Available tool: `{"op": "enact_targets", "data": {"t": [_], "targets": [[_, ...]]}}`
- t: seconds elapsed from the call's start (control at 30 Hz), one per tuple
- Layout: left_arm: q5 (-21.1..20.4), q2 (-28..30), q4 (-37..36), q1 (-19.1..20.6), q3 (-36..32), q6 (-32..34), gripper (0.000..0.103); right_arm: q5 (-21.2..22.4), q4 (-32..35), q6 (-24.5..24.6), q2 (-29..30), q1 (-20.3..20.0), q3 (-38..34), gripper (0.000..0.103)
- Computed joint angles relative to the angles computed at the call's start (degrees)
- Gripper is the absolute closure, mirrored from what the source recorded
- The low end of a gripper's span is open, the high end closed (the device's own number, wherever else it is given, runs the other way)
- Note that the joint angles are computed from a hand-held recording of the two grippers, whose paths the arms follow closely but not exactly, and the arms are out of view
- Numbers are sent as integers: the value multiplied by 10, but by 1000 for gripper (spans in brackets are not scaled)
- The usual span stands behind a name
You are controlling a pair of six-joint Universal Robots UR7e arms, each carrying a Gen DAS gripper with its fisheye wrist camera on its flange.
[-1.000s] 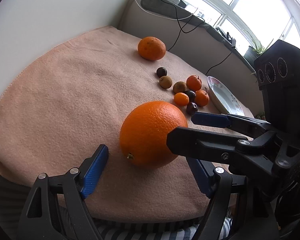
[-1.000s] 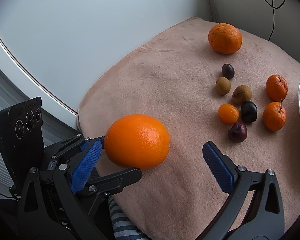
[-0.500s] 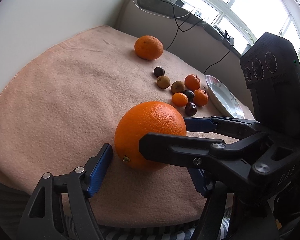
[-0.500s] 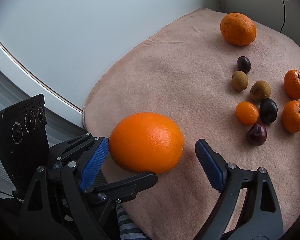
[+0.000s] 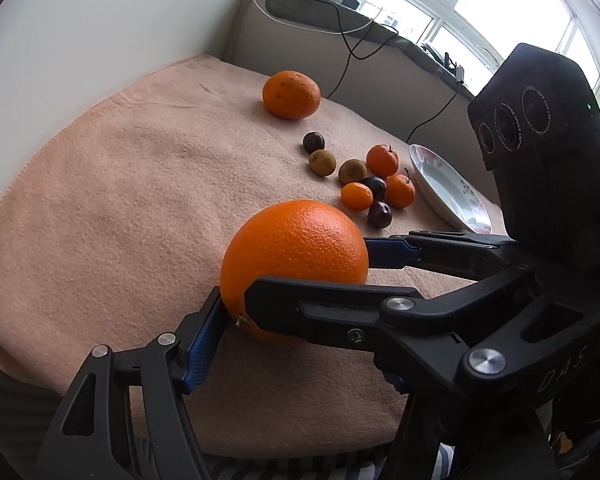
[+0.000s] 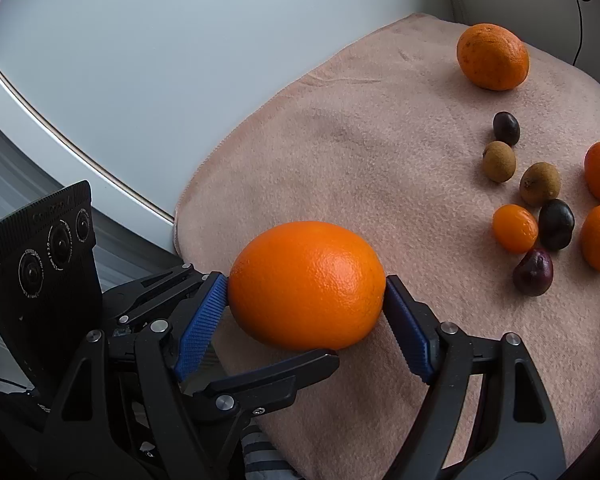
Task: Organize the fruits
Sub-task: 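Close the right tool around the large orange, then carry the held orange with the right tool over the floral plate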
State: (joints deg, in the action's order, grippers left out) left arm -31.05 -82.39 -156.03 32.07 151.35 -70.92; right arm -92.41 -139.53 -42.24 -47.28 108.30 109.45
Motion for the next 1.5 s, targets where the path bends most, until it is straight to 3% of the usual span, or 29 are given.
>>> {"op": "enact_targets", "data": {"t": [0.27, 0.77, 1.07, 1.5], "targets": [[-7, 20, -38, 8, -12, 39, 36, 1, -6, 4, -11, -5, 0, 22], [-34, 117, -166, 44, -92, 224, 36, 11, -22, 20, -56, -36, -8, 22], [-70, 179, -229, 69, -156, 340, 36, 12, -36, 33, -89, -58, -13, 22], [-129, 246, -251, 96, -246, 439, 36, 15, -58, 55, -122, -92, -21, 22]]}}
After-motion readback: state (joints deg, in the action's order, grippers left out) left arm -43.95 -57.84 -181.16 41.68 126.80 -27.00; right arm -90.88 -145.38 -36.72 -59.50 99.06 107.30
